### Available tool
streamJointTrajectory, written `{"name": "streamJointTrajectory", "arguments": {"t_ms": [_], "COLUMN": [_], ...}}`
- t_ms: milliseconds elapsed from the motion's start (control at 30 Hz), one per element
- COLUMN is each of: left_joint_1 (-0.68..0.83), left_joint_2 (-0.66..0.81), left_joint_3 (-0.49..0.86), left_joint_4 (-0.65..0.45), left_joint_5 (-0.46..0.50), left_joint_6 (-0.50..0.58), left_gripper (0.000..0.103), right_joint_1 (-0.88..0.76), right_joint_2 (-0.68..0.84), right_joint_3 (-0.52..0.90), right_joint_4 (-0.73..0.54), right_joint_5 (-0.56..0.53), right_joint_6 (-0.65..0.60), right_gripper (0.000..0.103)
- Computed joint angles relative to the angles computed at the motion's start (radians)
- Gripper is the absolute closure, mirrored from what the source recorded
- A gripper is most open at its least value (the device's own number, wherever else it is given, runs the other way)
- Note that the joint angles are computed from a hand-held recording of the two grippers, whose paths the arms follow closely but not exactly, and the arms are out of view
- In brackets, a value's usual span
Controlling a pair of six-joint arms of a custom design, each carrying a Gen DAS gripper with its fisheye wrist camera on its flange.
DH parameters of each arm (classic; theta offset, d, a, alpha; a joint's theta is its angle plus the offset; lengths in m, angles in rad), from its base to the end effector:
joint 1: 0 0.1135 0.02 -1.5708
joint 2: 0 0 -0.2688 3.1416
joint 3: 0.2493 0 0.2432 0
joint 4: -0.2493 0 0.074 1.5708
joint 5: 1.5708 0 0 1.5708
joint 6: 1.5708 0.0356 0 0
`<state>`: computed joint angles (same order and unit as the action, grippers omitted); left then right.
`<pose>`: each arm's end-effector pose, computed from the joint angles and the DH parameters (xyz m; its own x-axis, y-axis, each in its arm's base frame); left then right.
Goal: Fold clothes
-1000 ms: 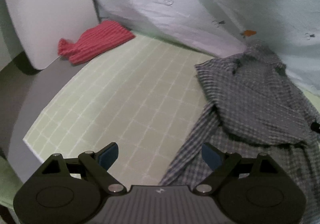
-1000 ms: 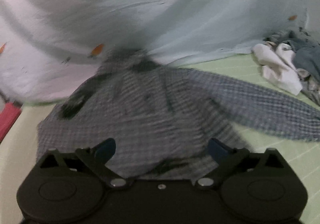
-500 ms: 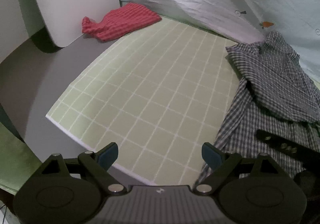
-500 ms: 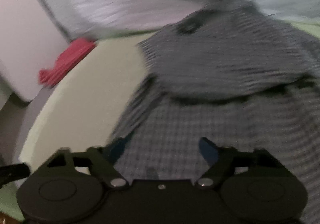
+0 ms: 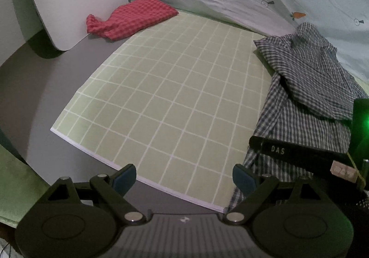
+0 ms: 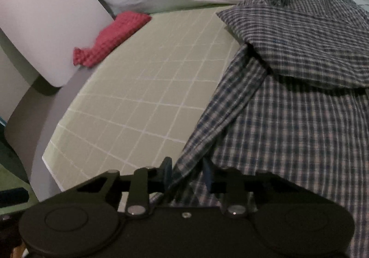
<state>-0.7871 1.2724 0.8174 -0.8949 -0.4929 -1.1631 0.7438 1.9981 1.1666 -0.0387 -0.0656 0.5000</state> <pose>0.1546 -0.1313 0.2179 -0.7788 -0.3643 -0.5107 -0.4139 0.9101 -0.0181 0.2966 0.2760 0.1407 -0.8325 -0.1159 -0.5417 -0.3505 0.8675 0.3530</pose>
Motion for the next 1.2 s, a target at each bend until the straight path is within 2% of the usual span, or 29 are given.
{"name": "streamJointTrajectory", "arguments": {"t_ms": [33,100,200,367,500,600,667,700,733,933,967,1000,1033,1067,1100,1200], "left_joint_1": [0.005,0.019,0.034,0.061,0.072,0.075,0.067,0.061,0.056,0.046,0.041,0.035,0.033,0.032,0.03,0.016], "left_joint_2": [0.0,0.002,0.009,0.026,0.056,0.079,0.094,0.101,0.108,0.123,0.129,0.139,0.146,0.153,0.161,0.178], "left_joint_3": [-0.002,-0.004,-0.002,-0.002,-0.004,-0.001,0.009,0.015,0.021,0.03,0.035,0.042,0.046,0.05,0.054,0.066], "left_joint_4": [0.006,0.022,0.051,0.112,0.164,0.193,0.196,0.196,0.196,0.195,0.194,0.193,0.196,0.198,0.201,0.209], "left_joint_5": [0.004,0.012,0.02,0.049,0.093,0.12,0.12,0.118,0.116,0.109,0.107,0.106,0.109,0.113,0.116,0.112], "left_joint_6": [0.004,0.02,0.054,0.119,0.16,0.193,0.2,0.202,0.203,0.203,0.196,0.19,0.19,0.191,0.191,0.198], "left_gripper": [0.012,0.012,0.012,0.012,0.012,0.012,0.012,0.012,0.012,0.012,0.012,0.012,0.012,0.012,0.012,0.012], "right_joint_1": [-0.005,-0.024,-0.064,-0.195,-0.33,-0.387,-0.397,-0.39,-0.381,-0.331,-0.327,-0.328,-0.334,-0.34,-0.347,-0.391], "right_joint_2": [-0.002,-0.022,-0.09,-0.309,-0.414,-0.418,-0.434,-0.443,-0.448,-0.428,-0.424,-0.421,-0.421,-0.426,-0.44,-0.577], "right_joint_3": [-0.003,-0.031,-0.099,-0.289,-0.379,-0.387,-0.412,-0.424,-0.437,-0.478,-0.48,-0.484,-0.491,-0.496,-0.505,-0.585], "right_joint_4": [0.003,0.019,0.052,0.106,0.087,0.031,0.024,0.022,0.025,0.031,0.026,0.027,0.035,0.04,0.043,0.101], "right_joint_5": [-0.008,-0.034,-0.077,-0.127,-0.077,-0.045,-0.056,-0.057,-0.064,-0.153,-0.166,-0.184,-0.208,-0.229,-0.246,-0.301], "right_joint_6": [0.0,0.006,0.0,0.01,0.04,0.078,0.093,0.103,0.116,0.154,0.144,0.131,0.115,0.105,0.099,0.098], "right_gripper": [0.096,0.099,0.1,0.101,0.1,0.096,0.083,0.067,0.056,0.056,0.058,0.069,0.088,0.095,0.099,0.101]}}
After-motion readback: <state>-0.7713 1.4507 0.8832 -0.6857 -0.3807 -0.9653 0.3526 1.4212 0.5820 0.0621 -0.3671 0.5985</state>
